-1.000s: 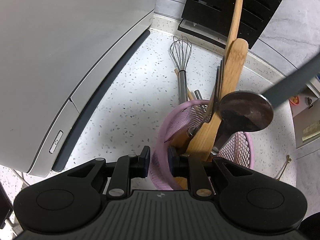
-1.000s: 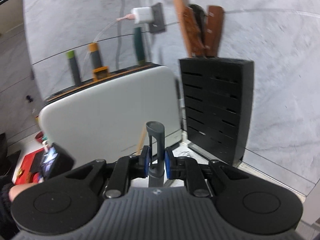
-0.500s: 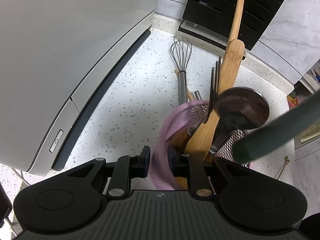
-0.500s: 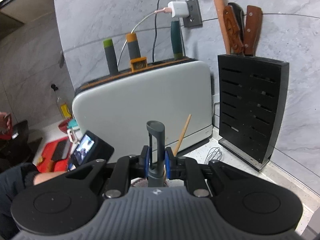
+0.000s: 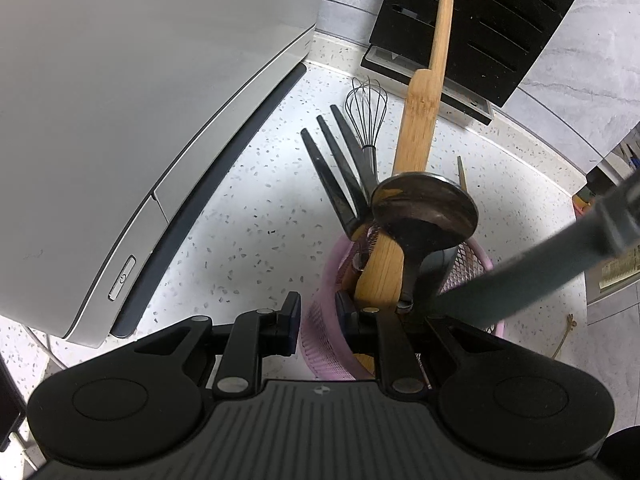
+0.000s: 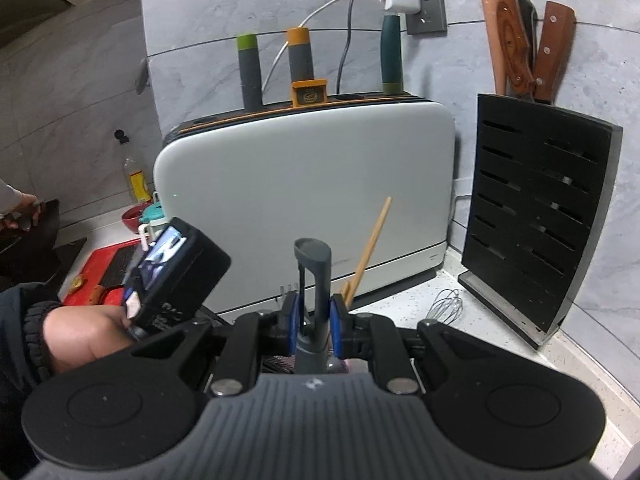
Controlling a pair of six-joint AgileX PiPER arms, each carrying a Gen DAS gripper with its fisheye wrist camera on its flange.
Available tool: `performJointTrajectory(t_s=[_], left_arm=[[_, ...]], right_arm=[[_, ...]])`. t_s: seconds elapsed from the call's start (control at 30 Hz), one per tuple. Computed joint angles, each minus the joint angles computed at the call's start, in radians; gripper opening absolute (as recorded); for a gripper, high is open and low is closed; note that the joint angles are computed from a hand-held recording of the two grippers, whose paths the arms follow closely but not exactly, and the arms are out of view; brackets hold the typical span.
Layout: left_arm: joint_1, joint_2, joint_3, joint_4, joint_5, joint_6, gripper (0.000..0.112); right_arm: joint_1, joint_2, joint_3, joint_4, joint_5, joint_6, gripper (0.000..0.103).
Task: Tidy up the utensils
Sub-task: 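Lift the peeler with the right tool and carry it toward the pink cup, then lower the peeler into the pink cup and open the right gripper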
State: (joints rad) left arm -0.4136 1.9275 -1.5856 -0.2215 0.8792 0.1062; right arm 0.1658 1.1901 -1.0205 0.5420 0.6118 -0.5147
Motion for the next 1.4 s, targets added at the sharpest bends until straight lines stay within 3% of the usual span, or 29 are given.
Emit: performJointTrajectory(t_s=[0.17, 0.27, 0.47, 0.67, 0.9, 1.0, 1.07, 1.23, 1.33, 1.4], left_arm=[[0.0, 0.0, 0.0, 0.004, -0.001, -0.003, 0.02], [0.0, -0.001, 0.001, 0.002, -0.002, -0.002, 0.02], [0.0, -0.001, 0.0, 0.002, -0.001, -0.002, 0.02], [0.003, -0.001, -0.004, -0.002, 0.005, 0.0, 0.02], [0.02, -0.004, -0.005, -0.031, 0.013, 0.013, 0.021], [0.034, -0.025, 0.01, -0.046, 0.005, 0.017, 0.023], [0.044, -0.055, 0.039, -0.069, -0.021, 0.04, 0.023], [0.068, -0.102, 0.074, -0.111, -0.047, 0.073, 0.023], [0.086, -0.102, 0.072, -0.166, -0.023, 0.128, 0.011], [0.078, -0.106, 0.073, -0.154, -0.027, 0.125, 0.009]], right_arm=[[-0.007, 0.008, -0.019, 0.024, 0.049, -0.025, 0.013], [0.038, 0.035, -0.002, -0.069, 0.012, 0.048, 0.013], [0.026, 0.06, 0.034, 0.013, -0.026, -0.04, 0.013], [-0.047, 0.071, 0.039, 0.176, 0.037, -0.178, 0.014], [-0.077, 0.102, 0.017, 0.193, 0.081, -0.111, 0.016], [-0.069, 0.104, 0.01, 0.101, 0.06, 0.006, 0.017], [-0.109, 0.11, 0.011, 0.171, 0.094, -0.033, 0.016], [-0.106, 0.091, 0.029, 0.213, 0.078, -0.087, 0.016], [-0.103, 0.081, 0.037, 0.265, 0.07, -0.13, 0.015], [-0.094, 0.077, 0.046, 0.304, 0.049, -0.166, 0.015]])
